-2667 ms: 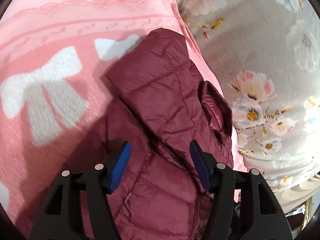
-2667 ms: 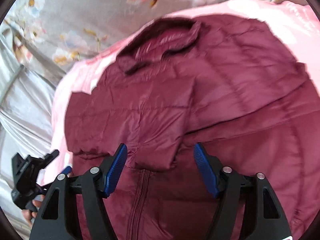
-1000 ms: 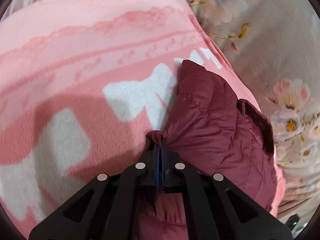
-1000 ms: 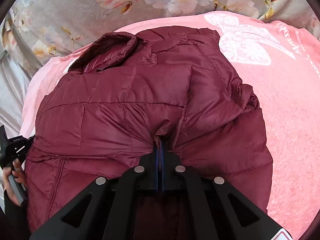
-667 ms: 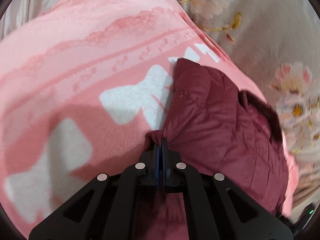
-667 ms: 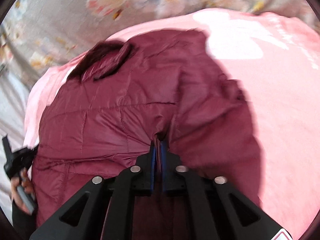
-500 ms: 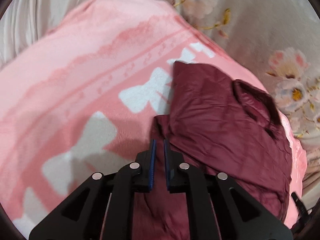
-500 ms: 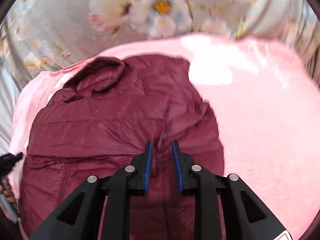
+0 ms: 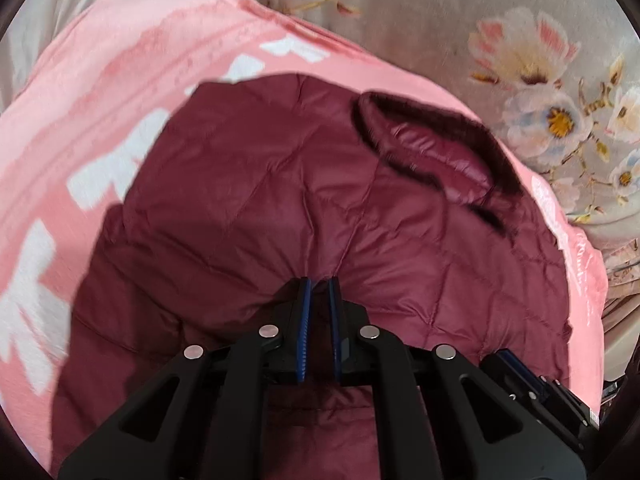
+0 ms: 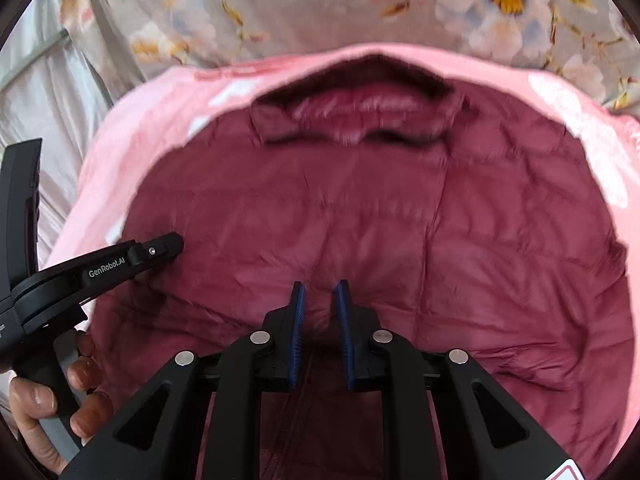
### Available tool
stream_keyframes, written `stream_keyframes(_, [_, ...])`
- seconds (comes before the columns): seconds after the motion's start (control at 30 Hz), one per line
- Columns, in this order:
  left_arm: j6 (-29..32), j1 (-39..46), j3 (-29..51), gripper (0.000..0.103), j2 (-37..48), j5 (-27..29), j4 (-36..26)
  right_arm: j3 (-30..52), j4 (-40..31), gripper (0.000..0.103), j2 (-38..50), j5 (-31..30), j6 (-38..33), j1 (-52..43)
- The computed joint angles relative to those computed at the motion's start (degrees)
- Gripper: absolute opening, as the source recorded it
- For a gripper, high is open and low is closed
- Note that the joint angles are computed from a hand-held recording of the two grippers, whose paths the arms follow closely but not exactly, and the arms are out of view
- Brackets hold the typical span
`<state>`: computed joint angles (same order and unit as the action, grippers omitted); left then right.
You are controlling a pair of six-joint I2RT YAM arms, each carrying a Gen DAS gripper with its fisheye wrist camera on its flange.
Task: Fold large clothes
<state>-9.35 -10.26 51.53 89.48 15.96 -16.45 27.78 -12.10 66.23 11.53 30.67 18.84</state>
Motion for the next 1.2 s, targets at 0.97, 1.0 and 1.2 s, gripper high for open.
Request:
stream_keyframes(0.97, [-10.67,3.82,23.14,0.038,14.75,24.97,-5.98,4.33,5.82,0.029,-1.10,-31.67,-1.97,-35.54])
stream_keyframes(1.0, [-12.50,2.91,26.96,0.038,18.85,25.43,-6.26,5.45,8.20,0.029,3.08,-34.20,-0.45,-37.31])
stream_keyframes(1.2, [-24.69,1.69,39.18,0.037,34.72,30.61,-6.92,8.78,22.31,0.029,21.15,-44.15,8.91,-41.99])
